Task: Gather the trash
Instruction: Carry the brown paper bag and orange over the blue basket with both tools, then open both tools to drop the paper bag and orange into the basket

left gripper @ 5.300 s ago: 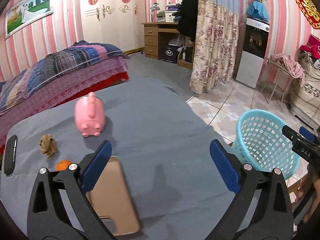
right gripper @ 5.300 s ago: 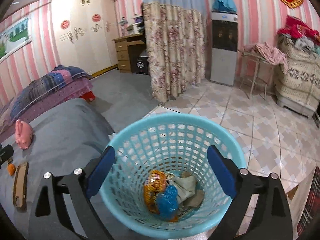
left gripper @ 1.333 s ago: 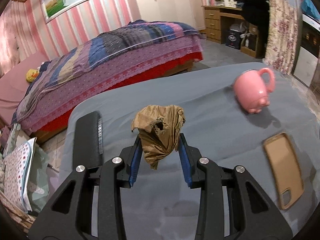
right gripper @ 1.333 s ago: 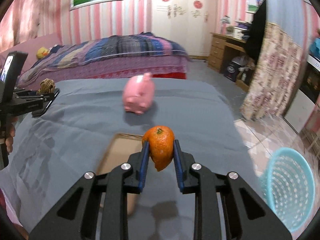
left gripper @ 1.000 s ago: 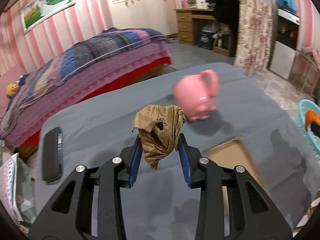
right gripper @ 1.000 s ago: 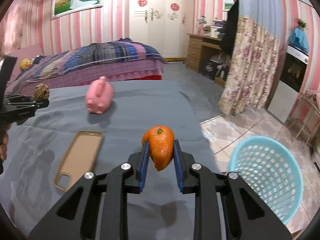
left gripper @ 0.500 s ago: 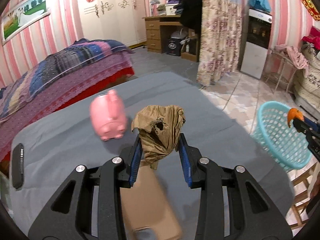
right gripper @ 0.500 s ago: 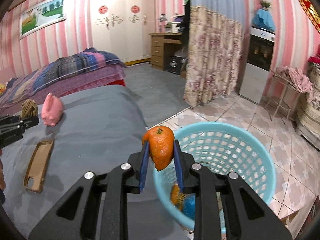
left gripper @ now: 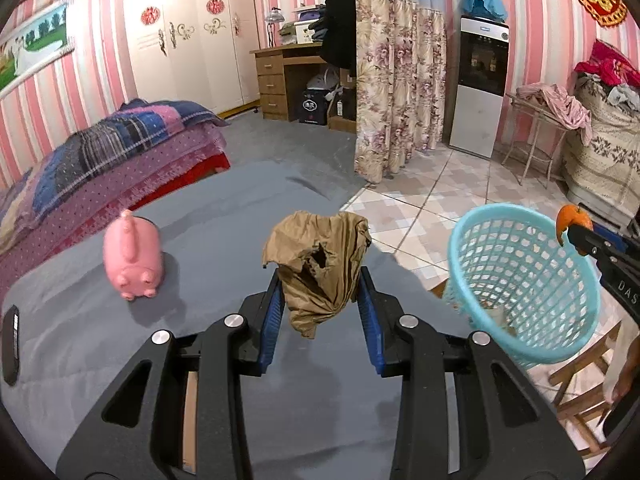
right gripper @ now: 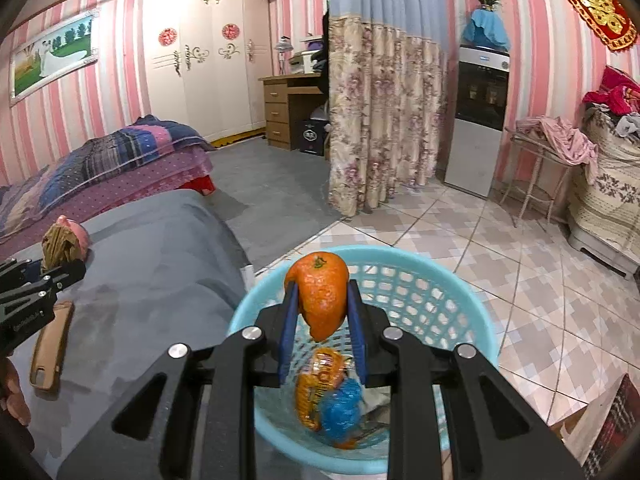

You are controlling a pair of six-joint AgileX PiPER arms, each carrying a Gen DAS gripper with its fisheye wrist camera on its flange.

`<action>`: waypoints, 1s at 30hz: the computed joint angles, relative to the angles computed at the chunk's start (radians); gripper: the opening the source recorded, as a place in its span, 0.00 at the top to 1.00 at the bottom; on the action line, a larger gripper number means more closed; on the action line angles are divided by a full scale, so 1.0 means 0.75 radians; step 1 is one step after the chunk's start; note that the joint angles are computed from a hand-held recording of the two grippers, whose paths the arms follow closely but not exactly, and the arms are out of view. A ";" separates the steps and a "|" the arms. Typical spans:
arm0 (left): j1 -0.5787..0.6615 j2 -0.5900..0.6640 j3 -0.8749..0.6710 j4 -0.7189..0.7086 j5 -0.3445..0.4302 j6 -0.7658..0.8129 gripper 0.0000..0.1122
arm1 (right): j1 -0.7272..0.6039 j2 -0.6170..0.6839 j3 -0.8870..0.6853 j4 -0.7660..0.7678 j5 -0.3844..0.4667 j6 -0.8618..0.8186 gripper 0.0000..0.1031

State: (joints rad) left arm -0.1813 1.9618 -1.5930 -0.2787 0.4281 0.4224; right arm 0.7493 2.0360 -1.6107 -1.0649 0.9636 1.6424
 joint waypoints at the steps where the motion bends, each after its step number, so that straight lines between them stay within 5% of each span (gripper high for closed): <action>1: -0.008 0.007 -0.010 -0.005 0.012 -0.010 0.69 | -0.003 -0.007 0.009 -0.001 0.000 0.007 0.76; 13: -0.220 0.002 0.064 0.096 -0.064 -0.145 0.68 | -0.045 -0.134 0.251 -0.033 0.022 0.171 0.76; 24: -0.365 0.158 -0.038 0.045 -0.074 -0.094 0.68 | -0.103 -0.221 0.446 -0.052 -0.034 0.330 0.76; 25: -0.372 0.164 -0.037 0.046 -0.087 -0.090 0.67 | -0.106 -0.222 0.455 -0.053 -0.039 0.341 0.76; 28: -0.380 0.172 -0.037 0.085 -0.138 -0.145 0.41 | -0.121 -0.214 0.460 -0.047 -0.051 0.333 0.76; 30: -0.365 0.181 -0.055 0.070 -0.144 -0.158 0.38 | -0.111 -0.200 0.450 -0.035 -0.044 0.330 0.76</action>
